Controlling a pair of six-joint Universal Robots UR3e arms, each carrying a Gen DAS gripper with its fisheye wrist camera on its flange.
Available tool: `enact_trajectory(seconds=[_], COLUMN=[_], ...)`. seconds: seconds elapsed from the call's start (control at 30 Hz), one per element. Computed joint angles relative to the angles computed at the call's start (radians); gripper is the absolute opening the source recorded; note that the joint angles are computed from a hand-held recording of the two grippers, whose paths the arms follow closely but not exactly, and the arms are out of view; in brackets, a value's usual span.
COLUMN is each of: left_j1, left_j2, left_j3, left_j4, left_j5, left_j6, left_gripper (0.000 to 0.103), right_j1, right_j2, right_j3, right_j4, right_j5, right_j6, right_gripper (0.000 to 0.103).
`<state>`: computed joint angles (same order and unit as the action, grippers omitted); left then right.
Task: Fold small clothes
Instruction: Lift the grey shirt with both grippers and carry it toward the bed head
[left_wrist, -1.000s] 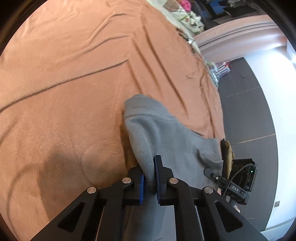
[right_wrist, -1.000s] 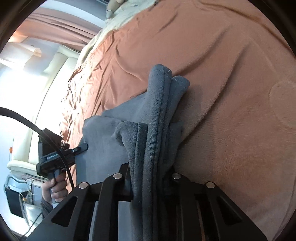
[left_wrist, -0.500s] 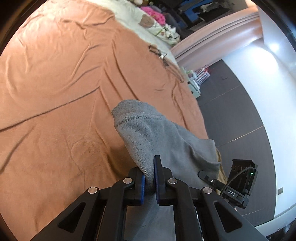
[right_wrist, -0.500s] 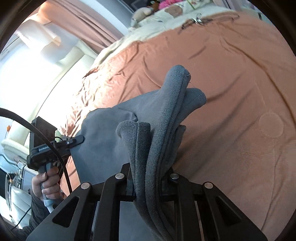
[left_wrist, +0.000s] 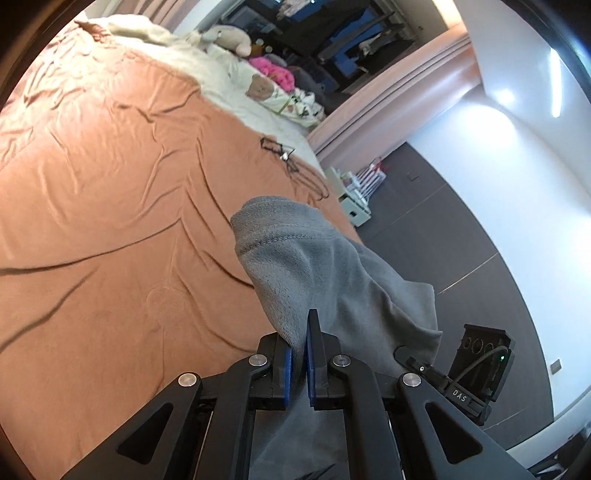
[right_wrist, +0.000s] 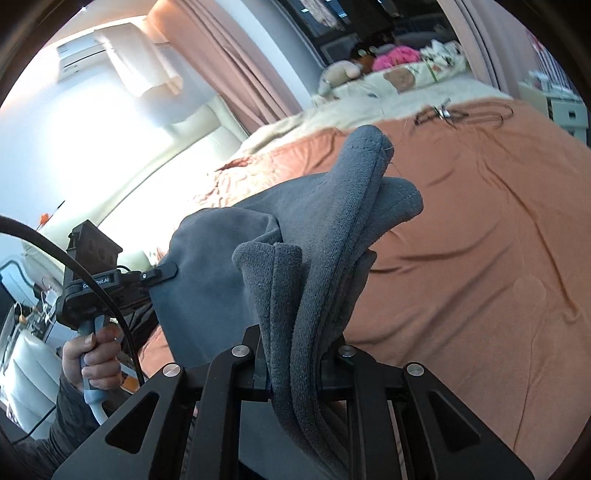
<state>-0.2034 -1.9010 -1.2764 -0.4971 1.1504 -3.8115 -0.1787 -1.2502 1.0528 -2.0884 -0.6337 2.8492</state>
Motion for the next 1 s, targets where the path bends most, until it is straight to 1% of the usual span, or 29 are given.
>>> enact_trajectory(seconds=[0.07,0.2,0.27,0.4,0.53,0.57,0.63,0.7,0.8,0.87,0.93,1.0], left_j1=[-0.001,-0.006,-0.009,-0.017,-0.033,-0.033,-0.020,-0.010,0.011,0.041,0.081,0.145], left_j2=[0.047,0.170,0.227,0.347,0.462,0.489,0.543,0.606,0.717,0.793,0.862,0.938], left_j3=[-0.045,-0.142,-0.176,-0.236,-0.294,-0.305,-0.330,-0.354,-0.396,-0.422,-0.450,-0.461], left_j4=[0.019,0.050,0.048,0.022,-0.011,-0.022,-0.051,-0.088,-0.144,-0.181,-0.215,-0.279], left_j5=[0.003,0.034,0.051,0.098,0.147,0.158,0.164,0.171,0.190,0.189,0.175,0.147], left_j6=[-0.004,-0.005,-0.002,0.010,0.016,0.016,0.017,0.018,0.025,0.029,0.037,0.056], left_gripper=[0.006,0.006,0.006,0.005,0.005,0.005,0.005,0.005,0.005,0.005,0.005,0.005], right_j1=[-0.021,-0.062,-0.077,-0.100,-0.083,-0.067,-0.059,-0.022,0.011,0.025,0.049,0.069], right_j2=[-0.078,-0.219,-0.290,-0.379,-0.378,-0.344,-0.349,-0.287,-0.235,-0.215,-0.170,-0.125], right_j3=[0.102,0.255,0.321,0.416,0.446,0.429,0.444,0.397,0.351,0.336,0.286,0.231], right_j4=[-0.028,-0.021,-0.010,0.008,-0.041,-0.078,-0.091,-0.140,-0.158,-0.162,-0.151,-0.130], right_j5=[0.027,0.098,0.123,0.165,0.186,0.184,0.195,0.175,0.174,0.183,0.183,0.180], right_j6=[-0.032,-0.127,-0.162,-0.217,-0.221,-0.205,-0.222,-0.198,-0.202,-0.212,-0.220,-0.232], right_gripper=[0.012,0.012,0.012,0.012,0.012,0.012,0.012,0.011,0.012,0.012,0.012,0.012])
